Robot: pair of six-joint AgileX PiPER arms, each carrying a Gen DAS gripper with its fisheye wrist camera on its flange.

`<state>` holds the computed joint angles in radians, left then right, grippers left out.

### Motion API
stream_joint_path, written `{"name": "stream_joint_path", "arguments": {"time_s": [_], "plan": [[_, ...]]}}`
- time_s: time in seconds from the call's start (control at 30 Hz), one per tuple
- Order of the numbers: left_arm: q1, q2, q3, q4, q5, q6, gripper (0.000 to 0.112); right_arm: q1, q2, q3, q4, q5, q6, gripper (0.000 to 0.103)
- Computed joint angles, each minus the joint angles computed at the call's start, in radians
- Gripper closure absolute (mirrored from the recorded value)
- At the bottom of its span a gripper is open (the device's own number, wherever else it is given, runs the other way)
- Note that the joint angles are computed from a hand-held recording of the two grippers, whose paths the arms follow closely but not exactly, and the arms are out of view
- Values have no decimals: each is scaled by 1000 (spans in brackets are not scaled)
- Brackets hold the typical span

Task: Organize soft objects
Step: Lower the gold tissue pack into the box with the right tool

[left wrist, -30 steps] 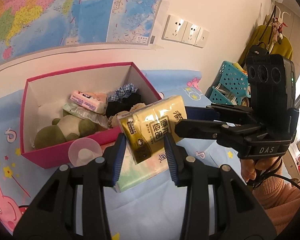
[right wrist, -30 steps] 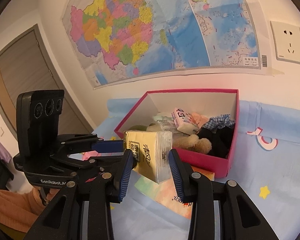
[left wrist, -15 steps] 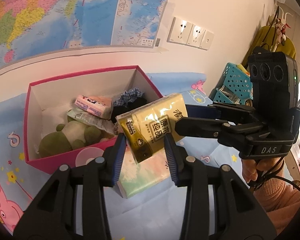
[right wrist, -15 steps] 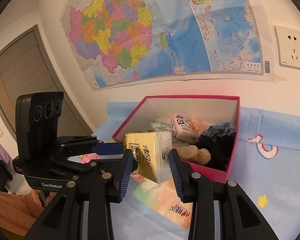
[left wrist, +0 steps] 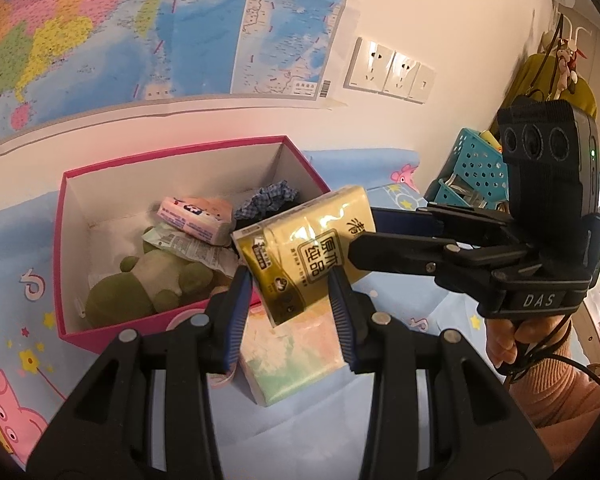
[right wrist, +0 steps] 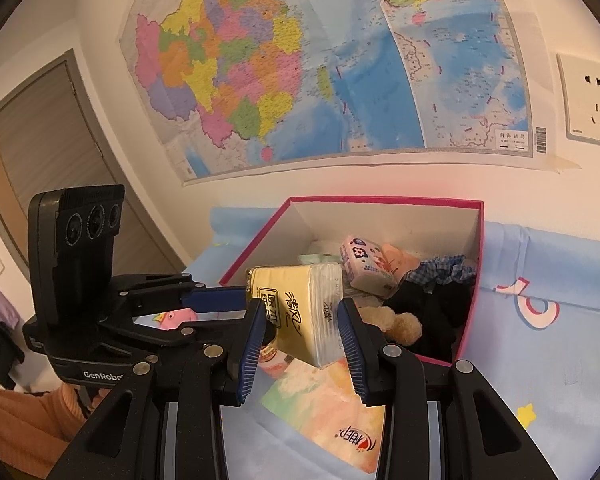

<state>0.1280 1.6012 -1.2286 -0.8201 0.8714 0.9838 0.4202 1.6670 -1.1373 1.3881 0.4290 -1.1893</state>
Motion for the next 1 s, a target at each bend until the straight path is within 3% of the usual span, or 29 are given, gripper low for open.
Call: {"name": "stream_joint_path", "arguments": {"time_s": [1.0], "plan": [[-25, 87, -119, 67, -21, -73, 72, -15, 94, -130, -80, 6, 108, 64]]}}
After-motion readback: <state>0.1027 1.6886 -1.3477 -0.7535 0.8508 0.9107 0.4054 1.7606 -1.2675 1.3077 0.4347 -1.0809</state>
